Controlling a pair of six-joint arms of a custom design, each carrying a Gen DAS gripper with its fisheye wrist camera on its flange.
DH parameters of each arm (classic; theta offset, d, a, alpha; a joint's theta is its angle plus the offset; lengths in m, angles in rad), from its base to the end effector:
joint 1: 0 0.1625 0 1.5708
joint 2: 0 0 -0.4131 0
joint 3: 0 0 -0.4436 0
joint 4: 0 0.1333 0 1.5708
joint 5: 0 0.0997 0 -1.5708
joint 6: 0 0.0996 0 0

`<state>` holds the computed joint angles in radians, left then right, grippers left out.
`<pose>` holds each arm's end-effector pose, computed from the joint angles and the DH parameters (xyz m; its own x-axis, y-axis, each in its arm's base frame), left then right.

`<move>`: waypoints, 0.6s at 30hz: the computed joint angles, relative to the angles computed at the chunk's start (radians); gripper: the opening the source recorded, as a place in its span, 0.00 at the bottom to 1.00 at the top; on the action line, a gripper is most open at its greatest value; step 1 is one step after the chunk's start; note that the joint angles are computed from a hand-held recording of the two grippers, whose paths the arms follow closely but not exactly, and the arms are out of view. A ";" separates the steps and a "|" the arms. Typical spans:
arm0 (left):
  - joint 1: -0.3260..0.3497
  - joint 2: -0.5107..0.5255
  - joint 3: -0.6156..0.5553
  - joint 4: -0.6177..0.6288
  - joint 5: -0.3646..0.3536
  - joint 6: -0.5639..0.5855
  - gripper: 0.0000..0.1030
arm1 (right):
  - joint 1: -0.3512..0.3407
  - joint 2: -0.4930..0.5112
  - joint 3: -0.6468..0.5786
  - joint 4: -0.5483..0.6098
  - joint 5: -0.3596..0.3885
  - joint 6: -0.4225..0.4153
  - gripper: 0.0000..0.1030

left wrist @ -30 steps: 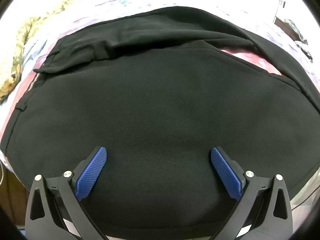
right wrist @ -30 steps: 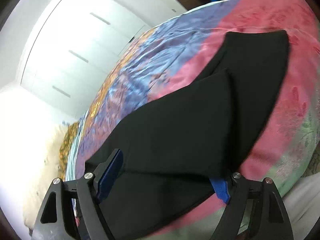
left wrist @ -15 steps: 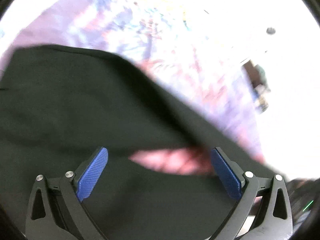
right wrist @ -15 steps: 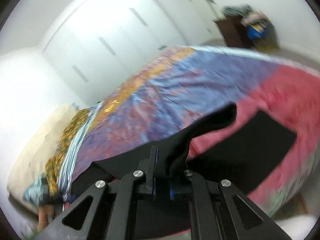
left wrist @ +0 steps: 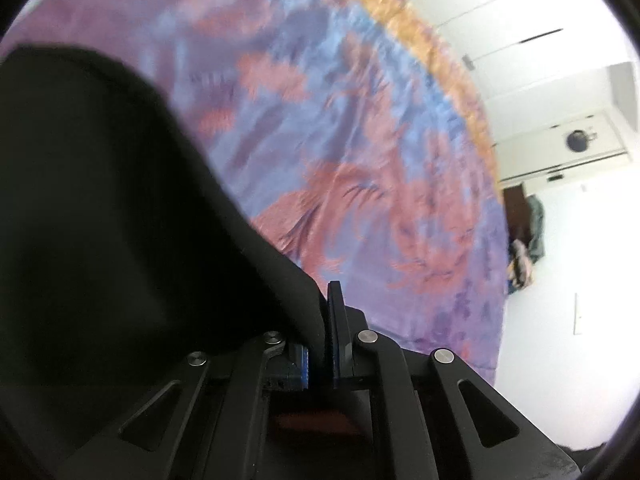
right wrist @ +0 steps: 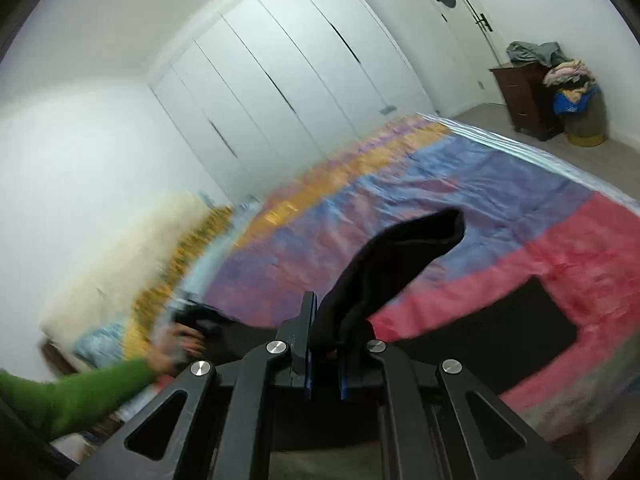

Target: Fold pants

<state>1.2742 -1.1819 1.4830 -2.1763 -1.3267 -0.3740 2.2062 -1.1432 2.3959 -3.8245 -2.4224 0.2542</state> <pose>-0.0554 -0.7196 0.3509 -0.9854 -0.1338 -0.1051 -0.0872 0.9276 -0.3632 0.2957 -0.3026 0.1656 -0.9576 0.2242 0.1811 -0.0820 0.3903 -0.9170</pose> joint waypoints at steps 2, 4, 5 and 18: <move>-0.037 -0.087 0.050 -0.081 0.018 0.042 0.05 | -0.068 -0.025 0.011 -0.001 0.056 -0.005 0.09; -0.092 -0.202 0.131 -0.188 0.080 0.105 0.07 | -0.108 -0.028 -0.016 -0.034 0.119 -0.066 0.09; -0.124 -0.274 0.192 -0.251 0.122 0.151 0.08 | -0.116 -0.032 -0.028 -0.041 0.144 -0.092 0.09; -0.117 -0.628 0.709 -0.058 0.269 -0.022 0.11 | -0.394 -0.139 0.100 0.383 0.183 0.167 0.09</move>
<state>1.1574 -1.8099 2.1924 -2.2347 -1.0575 -0.3957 1.8124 -1.2823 2.4956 -3.4410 -2.2394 0.4214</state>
